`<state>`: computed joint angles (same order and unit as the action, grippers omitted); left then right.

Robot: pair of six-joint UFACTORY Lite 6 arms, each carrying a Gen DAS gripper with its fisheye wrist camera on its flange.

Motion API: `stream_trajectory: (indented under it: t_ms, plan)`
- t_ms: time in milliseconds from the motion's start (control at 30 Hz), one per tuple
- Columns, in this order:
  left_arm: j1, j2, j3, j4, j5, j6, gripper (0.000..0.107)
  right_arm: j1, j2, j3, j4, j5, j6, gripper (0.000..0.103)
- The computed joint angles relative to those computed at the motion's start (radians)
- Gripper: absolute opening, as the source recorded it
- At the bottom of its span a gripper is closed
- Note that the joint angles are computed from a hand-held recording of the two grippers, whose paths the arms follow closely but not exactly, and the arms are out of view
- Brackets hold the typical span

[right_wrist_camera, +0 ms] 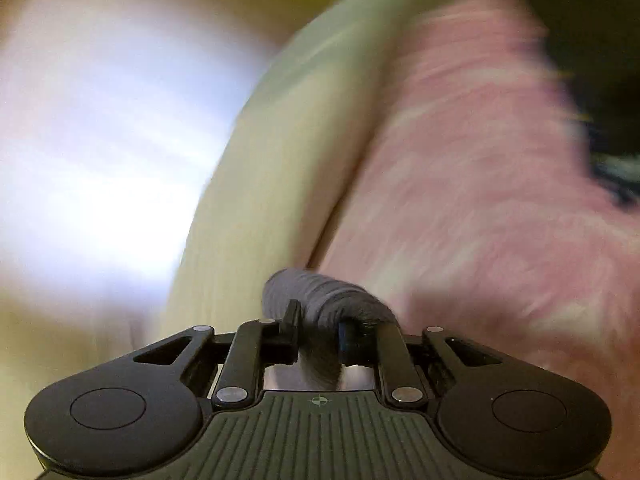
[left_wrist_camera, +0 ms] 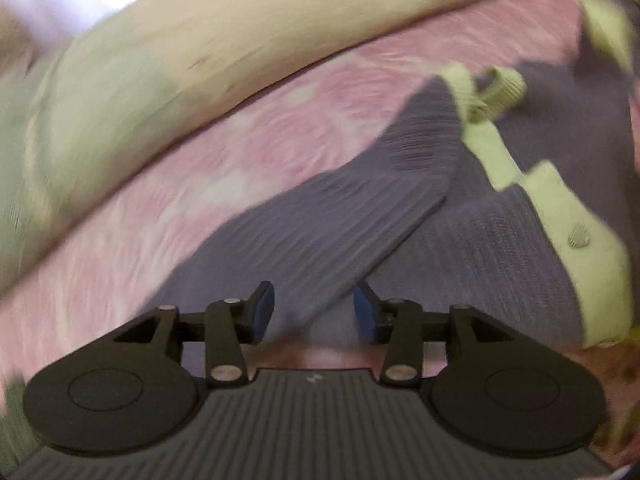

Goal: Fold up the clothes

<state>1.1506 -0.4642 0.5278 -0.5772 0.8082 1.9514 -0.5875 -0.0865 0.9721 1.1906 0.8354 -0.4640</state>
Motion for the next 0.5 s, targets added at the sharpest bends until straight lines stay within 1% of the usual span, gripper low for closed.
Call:
stream_trajectory:
  t_ms: [33,67,100,133,167,200,233,267,300,333,400,433,467,500]
  plan:
    - [-0.043,-0.015,-0.052,-0.032,-0.05,0.061,0.042,-0.004,0.033,0.011,-0.018,-0.065,0.102,0.093]
    - [-0.076,-0.022,-0.092,-0.058,-0.093,0.121,0.042,-0.001,0.028,-0.008,-0.052,-0.115,0.162,0.097]
    - [-0.109,-0.024,-0.128,-0.084,-0.137,0.182,0.042,0.004,-0.006,-0.034,-0.075,-0.126,0.18,0.097]
    - [-0.145,-0.023,-0.163,-0.113,-0.181,0.242,0.038,0.007,-0.027,-0.049,-0.101,-0.095,0.157,0.097]
    - [-0.194,0.014,-0.174,-0.127,-0.232,0.261,0.014,0.008,-0.052,-0.079,-0.126,-0.046,0.098,0.097]
    - [-0.229,0.056,-0.155,-0.128,-0.261,0.241,0.009,0.021,-0.086,-0.114,-0.166,-0.03,0.082,0.097]
    - [-0.254,0.116,-0.101,-0.135,-0.261,0.189,0.009,0.037,-0.125,-0.15,-0.213,-0.015,0.075,0.097]
    - [-0.269,0.185,-0.026,-0.178,-0.246,0.143,0.008,0.047,-0.186,-0.206,-0.257,0.0,0.062,0.097]
    - [-0.281,0.251,0.052,-0.227,-0.228,0.096,0.008,0.046,-0.24,-0.252,-0.286,0.021,0.037,0.097]
    - [-0.3,0.31,0.135,-0.313,-0.238,0.045,0.008,0.047,-0.297,-0.297,-0.317,0.042,0.013,0.096]
    - [-0.351,0.427,0.302,-0.513,-0.3,-0.057,0.007,0.074,-0.421,-0.377,-0.38,0.068,-0.03,0.096]
    - [-0.364,0.471,0.373,-0.618,-0.332,-0.096,0.009,0.097,-0.482,-0.411,-0.411,0.079,-0.041,0.096]
    - [-0.373,0.5,0.422,-0.722,-0.378,-0.107,0.01,0.123,-0.544,-0.443,-0.444,0.091,-0.046,0.096]
    - [-0.373,0.521,0.472,-0.786,-0.404,-0.15,0.012,0.149,-0.606,-0.473,-0.475,0.11,-0.046,0.096]
